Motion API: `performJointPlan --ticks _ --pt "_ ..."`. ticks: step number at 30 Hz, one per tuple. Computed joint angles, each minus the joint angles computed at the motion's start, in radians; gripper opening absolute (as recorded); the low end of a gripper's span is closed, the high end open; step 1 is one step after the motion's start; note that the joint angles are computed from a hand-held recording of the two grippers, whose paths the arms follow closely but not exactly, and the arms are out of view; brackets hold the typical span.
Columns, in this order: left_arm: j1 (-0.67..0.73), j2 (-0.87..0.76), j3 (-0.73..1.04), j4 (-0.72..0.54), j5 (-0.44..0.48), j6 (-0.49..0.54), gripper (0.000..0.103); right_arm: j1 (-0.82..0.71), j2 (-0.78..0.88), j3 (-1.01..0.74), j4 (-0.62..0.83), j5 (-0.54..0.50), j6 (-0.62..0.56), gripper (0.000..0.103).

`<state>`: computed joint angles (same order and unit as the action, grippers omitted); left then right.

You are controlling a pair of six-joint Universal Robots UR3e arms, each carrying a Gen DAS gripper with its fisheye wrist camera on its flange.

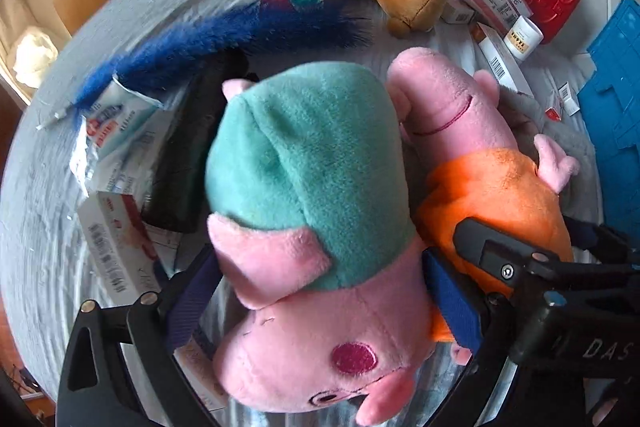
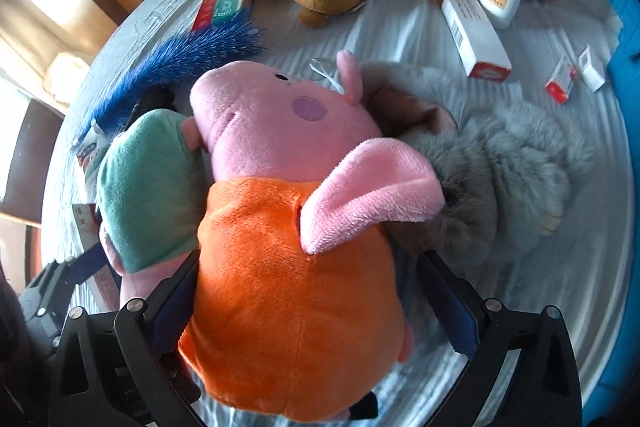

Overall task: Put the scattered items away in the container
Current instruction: 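Grasp the teal-hat pig with the left tool while the right grasps the orange-dress pig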

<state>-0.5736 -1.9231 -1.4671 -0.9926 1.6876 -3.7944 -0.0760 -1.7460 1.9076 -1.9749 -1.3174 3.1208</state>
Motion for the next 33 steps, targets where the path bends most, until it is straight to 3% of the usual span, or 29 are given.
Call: performJointPlan --ticks 2,3,6,8,11,19,21,25,28,29,31,32,33 --pt "-0.007 -0.003 -0.012 0.024 0.006 -0.007 0.1 -0.032 -0.003 0.029 -0.002 0.043 -0.008 0.102" --pt "-0.014 0.001 -0.021 0.04 0.011 -0.007 0.093 -0.043 -0.009 0.043 -0.006 0.057 -0.01 0.102" --pt "-0.054 0.0 -0.001 0.039 0.055 -0.019 0.081 -0.045 -0.063 0.081 -0.026 0.074 -0.017 0.087" --pt "-0.073 0.003 0.01 0.033 0.077 -0.03 0.074 -0.031 -0.095 0.09 -0.027 0.056 -0.014 0.083" --pt "-0.099 0.029 0.002 0.034 0.103 -0.047 0.062 -0.063 -0.176 0.119 0.008 0.07 -0.036 0.081" --pt "-0.166 0.066 0.024 -0.009 0.166 -0.094 0.043 -0.224 -0.455 0.162 0.234 0.135 -0.194 0.079" --pt "-0.19 0.077 0.038 -0.028 0.188 -0.095 0.013 -0.242 -0.512 0.153 0.289 0.118 -0.227 0.079" --pt "-0.205 0.077 0.065 -0.089 0.183 -0.134 0.013 -0.301 -0.595 0.153 0.403 0.105 -0.308 0.079" --pt "-0.212 0.055 0.109 -0.155 0.194 -0.153 0.022 -0.335 -0.632 0.171 0.449 0.073 -0.359 0.082" --pt "-0.213 0.055 0.114 -0.163 0.198 -0.155 0.028 -0.338 -0.634 0.176 0.451 0.062 -0.365 0.085" --pt "-0.204 0.059 0.118 -0.166 0.192 -0.149 0.05 -0.362 -0.647 0.182 0.47 0.057 -0.387 0.086" --pt "-0.198 0.061 0.12 -0.167 0.188 -0.146 0.067 -0.366 -0.651 0.18 0.469 0.049 -0.39 0.087" --pt "-0.195 0.06 0.124 -0.166 0.191 -0.145 0.07 -0.363 -0.655 0.177 0.463 0.041 -0.39 0.087"
